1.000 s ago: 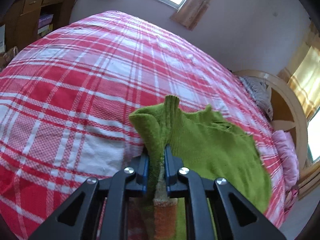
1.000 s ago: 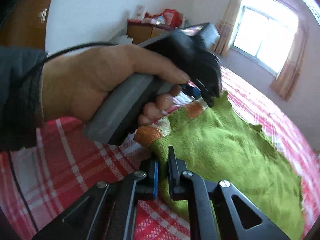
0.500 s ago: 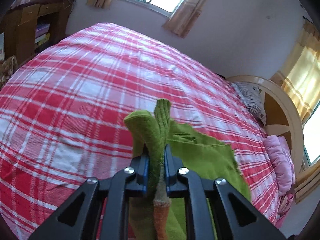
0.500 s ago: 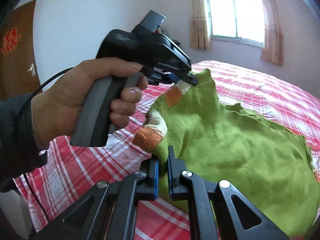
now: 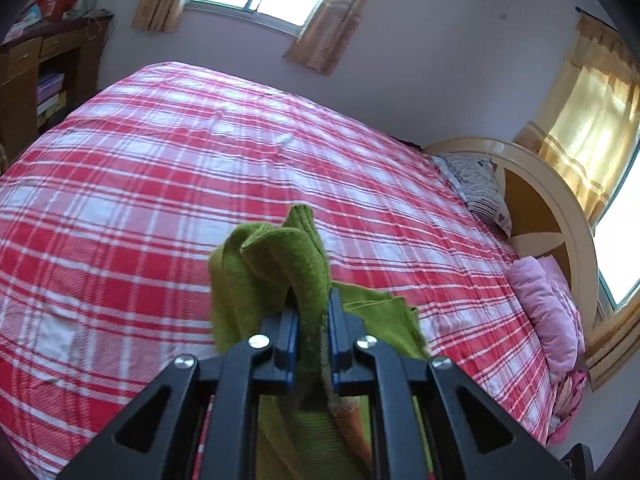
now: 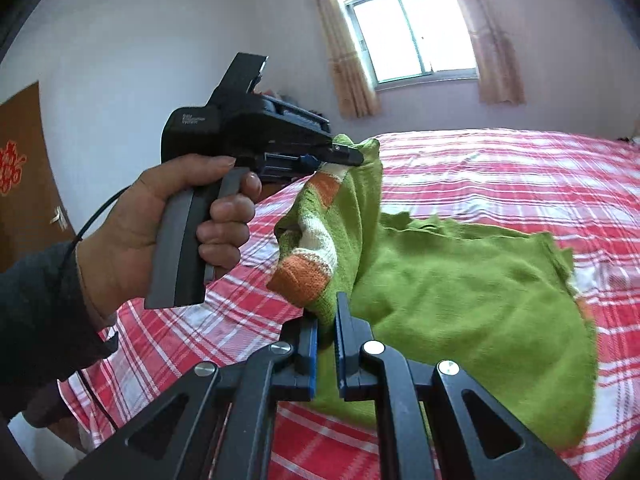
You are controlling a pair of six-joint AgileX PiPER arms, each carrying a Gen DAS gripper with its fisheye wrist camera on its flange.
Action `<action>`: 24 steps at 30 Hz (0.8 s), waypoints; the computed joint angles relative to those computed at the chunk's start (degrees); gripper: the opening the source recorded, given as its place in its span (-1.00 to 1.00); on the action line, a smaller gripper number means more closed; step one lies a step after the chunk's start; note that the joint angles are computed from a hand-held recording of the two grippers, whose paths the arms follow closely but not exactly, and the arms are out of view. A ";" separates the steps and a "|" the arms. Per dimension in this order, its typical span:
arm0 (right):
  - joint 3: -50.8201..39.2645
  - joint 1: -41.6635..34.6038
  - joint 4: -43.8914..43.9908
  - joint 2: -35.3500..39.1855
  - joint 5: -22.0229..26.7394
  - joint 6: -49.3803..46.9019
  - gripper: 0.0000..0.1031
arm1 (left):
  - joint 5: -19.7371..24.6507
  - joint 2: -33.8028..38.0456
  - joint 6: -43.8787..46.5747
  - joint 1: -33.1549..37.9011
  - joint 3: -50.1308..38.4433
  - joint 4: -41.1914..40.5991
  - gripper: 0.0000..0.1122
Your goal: Fold small clothes
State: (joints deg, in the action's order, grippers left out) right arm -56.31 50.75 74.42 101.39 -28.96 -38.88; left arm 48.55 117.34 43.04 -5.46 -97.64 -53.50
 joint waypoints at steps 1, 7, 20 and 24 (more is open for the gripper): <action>1.34 0.09 -0.29 -1.25 -0.43 0.68 -0.88 | -0.34 -0.21 -0.12 -0.67 0.11 0.30 -0.78; 9.59 -0.40 -5.90 -6.99 -1.70 9.71 -0.88 | -1.67 -0.74 -1.69 -5.31 -0.22 2.00 -0.78; 24.82 -0.88 -11.67 -16.53 -5.59 24.07 -0.88 | -3.89 1.83 -4.32 -14.76 -2.50 4.99 -0.78; 28.46 -0.90 -13.38 -17.91 -6.85 29.02 -0.88 | -4.70 3.07 -5.49 -17.49 -3.32 6.53 -0.78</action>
